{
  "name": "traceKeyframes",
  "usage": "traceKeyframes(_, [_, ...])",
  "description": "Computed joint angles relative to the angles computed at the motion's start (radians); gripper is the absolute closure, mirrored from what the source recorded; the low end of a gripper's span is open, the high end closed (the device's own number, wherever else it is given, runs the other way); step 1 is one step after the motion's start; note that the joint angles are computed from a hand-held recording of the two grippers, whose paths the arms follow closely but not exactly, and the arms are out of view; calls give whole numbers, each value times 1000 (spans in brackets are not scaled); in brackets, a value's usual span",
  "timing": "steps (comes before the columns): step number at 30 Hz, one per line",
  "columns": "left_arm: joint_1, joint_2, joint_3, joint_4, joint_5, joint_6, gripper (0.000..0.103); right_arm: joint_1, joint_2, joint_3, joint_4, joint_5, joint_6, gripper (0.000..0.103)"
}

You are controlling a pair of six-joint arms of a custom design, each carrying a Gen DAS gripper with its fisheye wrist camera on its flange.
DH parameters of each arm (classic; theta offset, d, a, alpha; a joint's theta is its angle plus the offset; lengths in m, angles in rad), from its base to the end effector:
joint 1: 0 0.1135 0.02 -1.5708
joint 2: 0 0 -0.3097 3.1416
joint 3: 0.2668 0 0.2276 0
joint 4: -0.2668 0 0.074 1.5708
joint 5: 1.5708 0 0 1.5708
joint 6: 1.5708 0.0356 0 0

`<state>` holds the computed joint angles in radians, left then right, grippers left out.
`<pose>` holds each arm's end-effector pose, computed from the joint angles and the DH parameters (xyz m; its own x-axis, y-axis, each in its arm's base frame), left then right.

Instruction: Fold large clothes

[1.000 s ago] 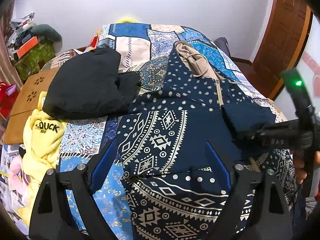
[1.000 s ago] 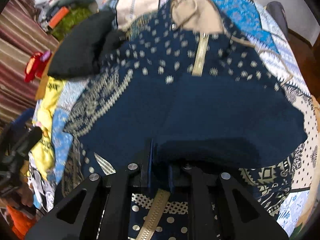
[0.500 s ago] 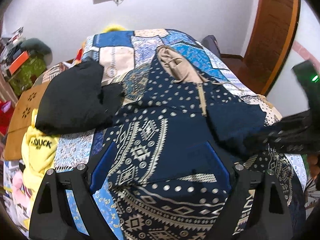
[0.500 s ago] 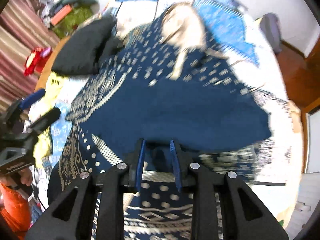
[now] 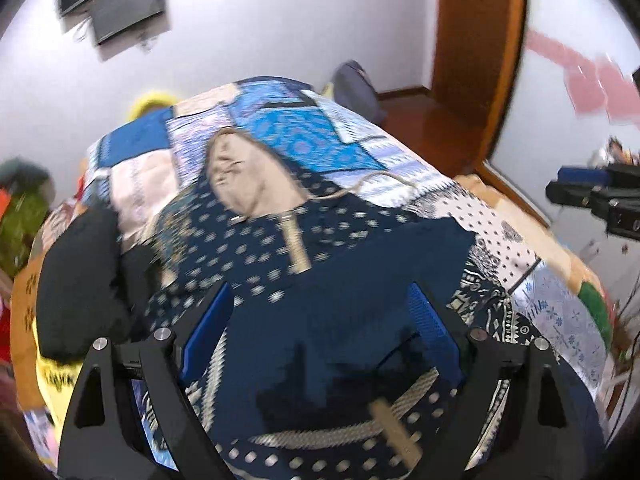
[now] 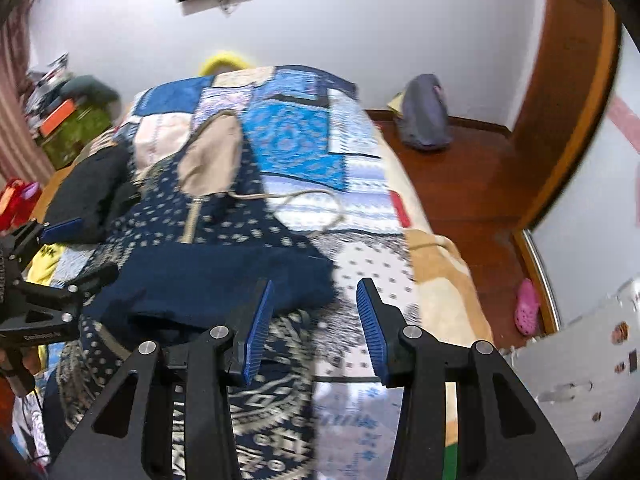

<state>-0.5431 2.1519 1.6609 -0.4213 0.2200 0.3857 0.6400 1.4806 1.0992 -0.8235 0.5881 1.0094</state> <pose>0.4056 -0.2539 0.2358 -0.3946 0.6671 -0.6319 0.8280 0.5564 0.0703 0.2166 0.1366 0.2992 -0.6846 0.3684 -0.6290 0.4543 0.8904 0.0271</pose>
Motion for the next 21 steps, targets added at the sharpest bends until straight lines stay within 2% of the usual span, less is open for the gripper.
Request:
traceKeyframes(8, [-138, 135, 140, -122, -33, 16, 15, -45, -35, -165, 71, -60, 19, 64])
traceKeyframes(13, [-195, 251, 254, -210, -75, 25, 22, -73, -35, -248, 148, -117, 10, 64])
traceKeyframes(17, [-203, 372, 426, -346, -75, -11, 39, -100, -29, -302, 226, -164, -2, 64])
traceKeyframes(19, [-195, 421, 508, -404, -51, -35, 43, -111, -10, -312, 262, -183, -6, 64])
traceKeyframes(20, [-188, 442, 545, -431, -29, -44, 48, -122, 4, -312, 283, -199, -14, 64])
traceKeyframes(21, [-179, 457, 574, -453, 0, -51, 59, -133, 19, -310, 301, -213, -21, 64])
